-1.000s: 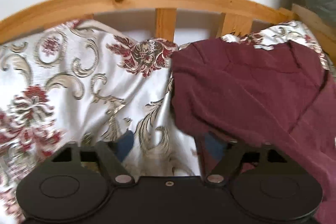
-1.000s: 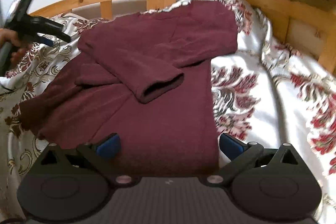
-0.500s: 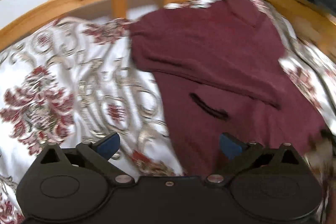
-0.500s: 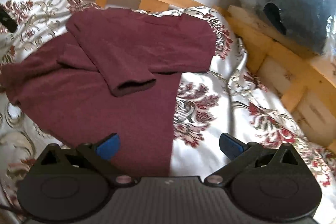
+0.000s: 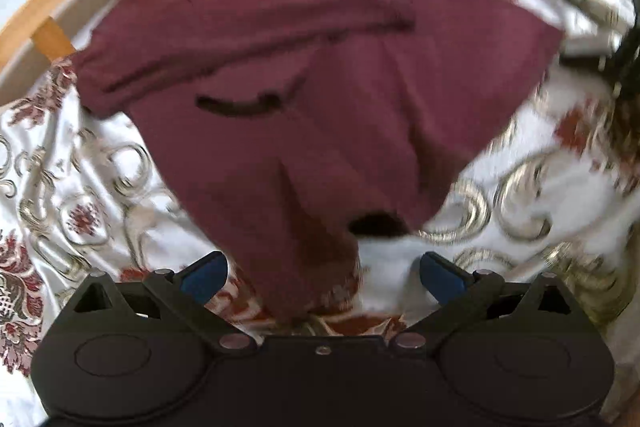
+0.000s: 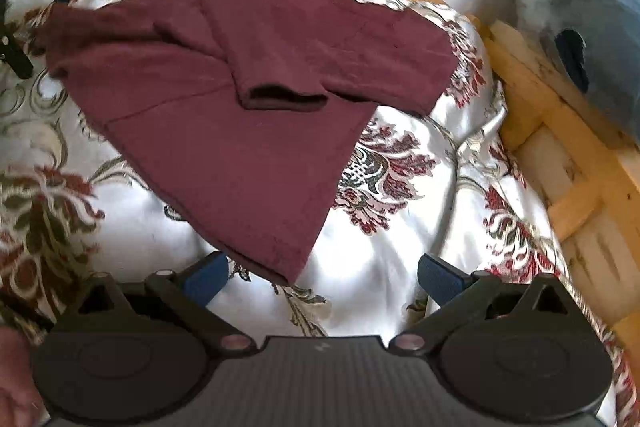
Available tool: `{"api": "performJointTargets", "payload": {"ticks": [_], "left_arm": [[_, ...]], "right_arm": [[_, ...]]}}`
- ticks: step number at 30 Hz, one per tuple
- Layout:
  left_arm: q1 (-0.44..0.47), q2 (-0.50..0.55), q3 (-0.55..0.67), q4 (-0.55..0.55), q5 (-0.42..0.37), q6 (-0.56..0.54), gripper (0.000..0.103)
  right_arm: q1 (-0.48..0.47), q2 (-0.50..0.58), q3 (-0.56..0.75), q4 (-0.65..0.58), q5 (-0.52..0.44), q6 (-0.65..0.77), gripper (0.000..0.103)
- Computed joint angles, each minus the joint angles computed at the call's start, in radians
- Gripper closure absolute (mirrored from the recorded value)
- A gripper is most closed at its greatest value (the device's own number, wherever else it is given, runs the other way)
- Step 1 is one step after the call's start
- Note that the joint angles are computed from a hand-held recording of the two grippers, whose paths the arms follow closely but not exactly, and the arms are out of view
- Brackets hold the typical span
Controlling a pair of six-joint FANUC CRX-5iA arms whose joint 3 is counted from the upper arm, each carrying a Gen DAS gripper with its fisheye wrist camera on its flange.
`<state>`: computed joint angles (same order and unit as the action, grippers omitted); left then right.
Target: Fold small clothes
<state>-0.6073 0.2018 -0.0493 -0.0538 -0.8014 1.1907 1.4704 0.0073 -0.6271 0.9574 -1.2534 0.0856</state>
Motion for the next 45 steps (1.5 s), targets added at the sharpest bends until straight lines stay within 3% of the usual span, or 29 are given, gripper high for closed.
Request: {"api": "performJointTargets", "payload": {"ticks": [8,14,20,25,26,28,30,33,36,45], "left_arm": [[0.022,-0.001,-0.029,0.023,0.050,0.041,0.000],[-0.024,-0.011,-0.017,-0.139,0.121,0.173,0.003],[-0.080,-0.008,0.023,-0.339,0.114,0.334,0.021],[-0.074,-0.009,0.029,-0.355,0.108,0.367,0.028],[-0.078,-0.008,0.032,-0.367,0.105,0.374,0.034],[-0.095,-0.005,0.043,-0.416,0.092,0.409,0.047],[-0.101,-0.009,0.041,-0.431,0.094,0.414,0.070],[-0.093,-0.041,0.006,-0.422,0.155,0.416,0.086],[-0.084,-0.069,-0.016,-0.409,0.201,0.429,0.090],[-0.058,-0.171,-0.046,-0.240,0.263,0.414,0.092]], "right_arm": [[-0.010,-0.023,-0.055,0.054,0.034,0.031,0.000],[-0.009,-0.047,-0.052,0.019,0.043,0.040,0.000],[0.006,-0.030,-0.059,0.054,0.018,0.085,0.000],[-0.017,-0.001,-0.068,0.122,0.029,0.199,0.001],[-0.026,0.003,-0.071,0.136,0.037,0.215,0.004],[-0.045,-0.003,-0.079,0.157,0.072,0.237,0.021],[-0.053,-0.009,-0.080,0.160,0.098,0.253,0.060],[-0.049,-0.014,-0.076,0.148,0.112,0.257,0.079],[-0.043,-0.035,-0.088,0.168,0.106,0.180,0.087],[0.027,-0.143,-0.069,0.230,-0.068,-0.044,0.090]]}}
